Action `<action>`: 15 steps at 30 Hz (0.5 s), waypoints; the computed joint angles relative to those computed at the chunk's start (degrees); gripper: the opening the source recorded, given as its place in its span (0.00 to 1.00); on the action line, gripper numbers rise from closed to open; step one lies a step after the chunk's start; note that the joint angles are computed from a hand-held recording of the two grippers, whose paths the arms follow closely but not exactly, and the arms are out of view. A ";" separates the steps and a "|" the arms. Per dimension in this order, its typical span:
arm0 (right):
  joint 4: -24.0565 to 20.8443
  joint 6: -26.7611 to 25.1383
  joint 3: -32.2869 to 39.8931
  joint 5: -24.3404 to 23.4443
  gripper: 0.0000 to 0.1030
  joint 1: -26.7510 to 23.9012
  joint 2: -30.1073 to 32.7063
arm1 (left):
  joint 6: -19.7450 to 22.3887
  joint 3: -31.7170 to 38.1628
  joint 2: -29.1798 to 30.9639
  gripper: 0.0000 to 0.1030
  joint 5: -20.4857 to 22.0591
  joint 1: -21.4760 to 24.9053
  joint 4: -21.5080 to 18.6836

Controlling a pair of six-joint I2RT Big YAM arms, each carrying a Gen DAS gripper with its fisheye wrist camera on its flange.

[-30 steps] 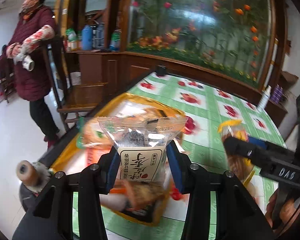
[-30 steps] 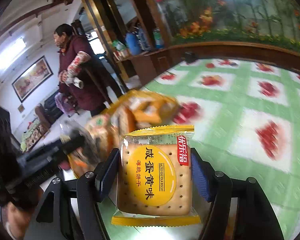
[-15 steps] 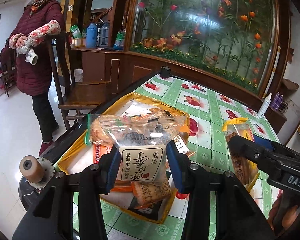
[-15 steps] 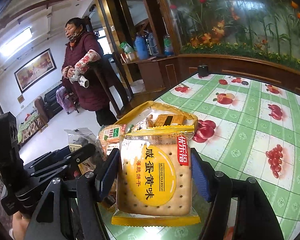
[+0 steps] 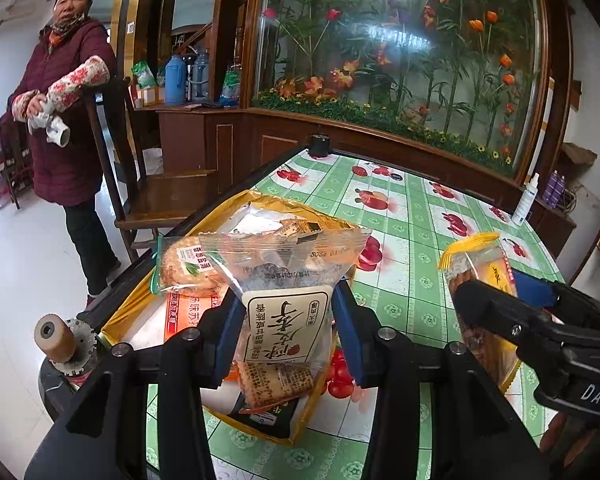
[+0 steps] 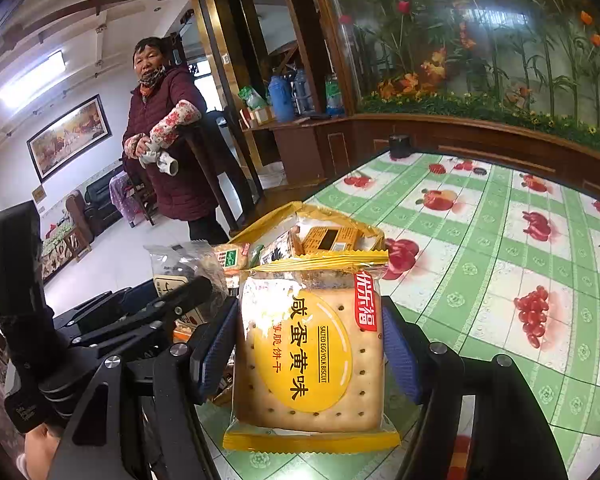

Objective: Organize snacks
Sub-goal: 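Lower both held packs toward the tray with both tools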

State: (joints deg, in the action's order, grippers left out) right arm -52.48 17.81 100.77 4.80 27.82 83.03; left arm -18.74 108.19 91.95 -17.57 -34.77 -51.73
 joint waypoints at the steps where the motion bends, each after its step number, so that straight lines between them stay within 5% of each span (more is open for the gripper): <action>1: -0.03 0.09 0.06 0.15 0.67 0.04 -0.10 | 0.17 0.04 -0.03 0.41 -0.36 -0.17 0.06; 15: -1.56 -2.20 3.03 9.88 0.67 2.92 1.75 | 1.71 -0.17 -0.05 0.41 -2.24 -0.19 0.78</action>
